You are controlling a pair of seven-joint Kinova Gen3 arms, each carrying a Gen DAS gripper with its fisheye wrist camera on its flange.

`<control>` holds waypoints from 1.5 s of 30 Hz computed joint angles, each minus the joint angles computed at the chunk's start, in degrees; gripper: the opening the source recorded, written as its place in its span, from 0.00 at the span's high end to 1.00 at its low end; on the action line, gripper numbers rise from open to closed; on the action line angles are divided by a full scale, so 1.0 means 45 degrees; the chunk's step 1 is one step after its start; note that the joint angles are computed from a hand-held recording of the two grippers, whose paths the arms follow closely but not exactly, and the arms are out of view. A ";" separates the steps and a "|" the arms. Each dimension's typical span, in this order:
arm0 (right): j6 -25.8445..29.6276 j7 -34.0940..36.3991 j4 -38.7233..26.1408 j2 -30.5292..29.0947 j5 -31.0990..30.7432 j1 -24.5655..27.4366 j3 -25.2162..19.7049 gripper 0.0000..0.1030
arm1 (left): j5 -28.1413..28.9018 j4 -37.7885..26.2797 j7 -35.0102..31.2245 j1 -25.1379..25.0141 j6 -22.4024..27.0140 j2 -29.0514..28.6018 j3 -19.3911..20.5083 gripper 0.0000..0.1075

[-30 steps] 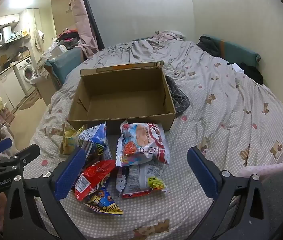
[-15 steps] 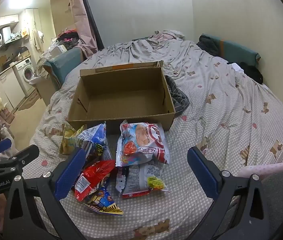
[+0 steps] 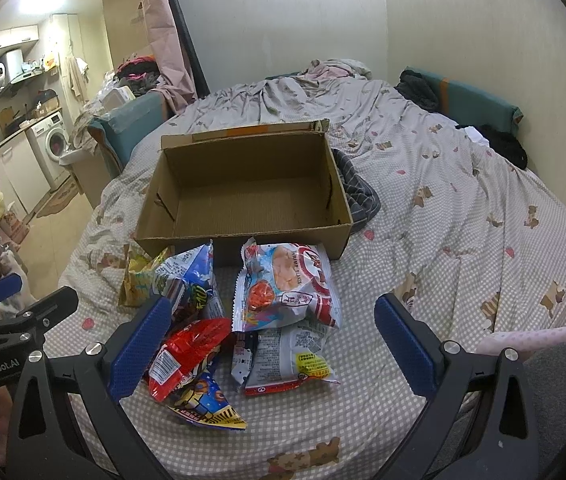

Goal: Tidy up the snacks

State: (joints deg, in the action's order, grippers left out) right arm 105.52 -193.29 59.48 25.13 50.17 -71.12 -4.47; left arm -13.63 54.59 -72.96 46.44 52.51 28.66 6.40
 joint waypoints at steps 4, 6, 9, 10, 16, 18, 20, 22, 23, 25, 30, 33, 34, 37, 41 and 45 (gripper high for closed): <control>0.0017 0.0054 -0.0084 0.0034 -0.0029 0.0014 0.0015 0.00 | 0.0007 -0.0052 -0.0017 0.0009 0.0049 0.0031 -0.0005 0.04; 0.0007 0.0059 -0.0070 0.0033 -0.0033 0.0008 0.0025 0.00 | 0.0011 -0.0051 -0.0022 0.0008 0.0045 0.0032 -0.0004 0.04; -0.0012 0.0040 -0.0030 0.0013 -0.0030 0.0003 0.0029 0.00 | 0.0005 -0.0057 -0.0019 0.0016 0.0050 0.0031 -0.0010 0.04; -0.0010 0.0043 -0.0025 0.0010 -0.0028 0.0003 0.0027 0.00 | 0.0004 -0.0043 -0.0018 0.0014 0.0035 0.0027 -0.0013 0.04; 0.0008 0.0053 -0.0058 0.0016 -0.0045 0.0015 0.0013 0.00 | -0.0003 0.0020 -0.0056 0.0051 0.0034 -0.0064 0.0022 0.04; 0.0015 0.0048 -0.0066 0.0027 -0.0014 -0.0002 0.0028 0.00 | -0.0006 0.0028 -0.0026 0.0054 0.0016 -0.0069 0.0018 0.04; -0.0015 0.0050 -0.0042 0.0017 -0.0028 0.0012 0.0026 0.00 | 0.0028 -0.0005 -0.0131 -0.0029 0.0080 -0.0091 0.0043 0.04; -0.0025 0.0059 -0.0060 0.0023 -0.0037 0.0020 0.0025 0.00 | 0.0014 -0.0031 -0.0131 -0.0026 0.0121 -0.0083 0.0029 0.04; -0.0016 0.0057 -0.0057 0.0020 -0.0035 0.0012 0.0027 0.00 | 0.0012 -0.0054 -0.0127 -0.0027 0.0148 -0.0079 0.0024 0.04; -0.0021 0.0067 -0.0064 0.0026 -0.0042 0.0021 0.0028 0.00 | 0.0009 -0.0063 -0.0120 -0.0028 0.0151 -0.0078 0.0019 0.04; -0.0045 0.0082 -0.0097 0.0056 -0.0062 0.0027 0.0046 0.00 | 0.0020 -0.0124 -0.0207 -0.0044 0.0209 -0.0049 0.0036 0.04; -0.0052 0.0109 -0.0124 0.0066 -0.0079 0.0037 0.0059 0.00 | 0.0044 -0.0177 -0.0275 -0.0058 0.0222 -0.0015 0.0041 0.04; -0.0050 0.0087 -0.0096 0.0052 -0.0079 0.0026 0.0062 0.00 | 0.0062 -0.0202 -0.0316 -0.0085 0.0229 -0.0014 0.0047 0.04; -0.0084 0.0043 -0.0065 0.0044 -0.0091 0.0026 0.0059 0.00 | 0.0048 -0.0210 -0.0266 -0.0034 0.0255 -0.0003 0.0010 0.04; -0.0097 0.0055 -0.0074 0.0050 -0.0084 0.0031 0.0047 0.00 | 0.0054 -0.0166 -0.0267 -0.0035 0.0217 -0.0020 0.0010 0.04; -0.0162 0.0061 -0.0052 0.0037 -0.0159 0.0081 0.0024 0.00 | 0.0045 -0.0142 -0.0276 -0.0036 0.0199 -0.0028 0.0013 0.04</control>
State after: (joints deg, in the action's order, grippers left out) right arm 104.79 -193.01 59.24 25.30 49.45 -70.76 -4.36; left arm -13.42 53.95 -74.21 46.28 53.41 28.54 6.46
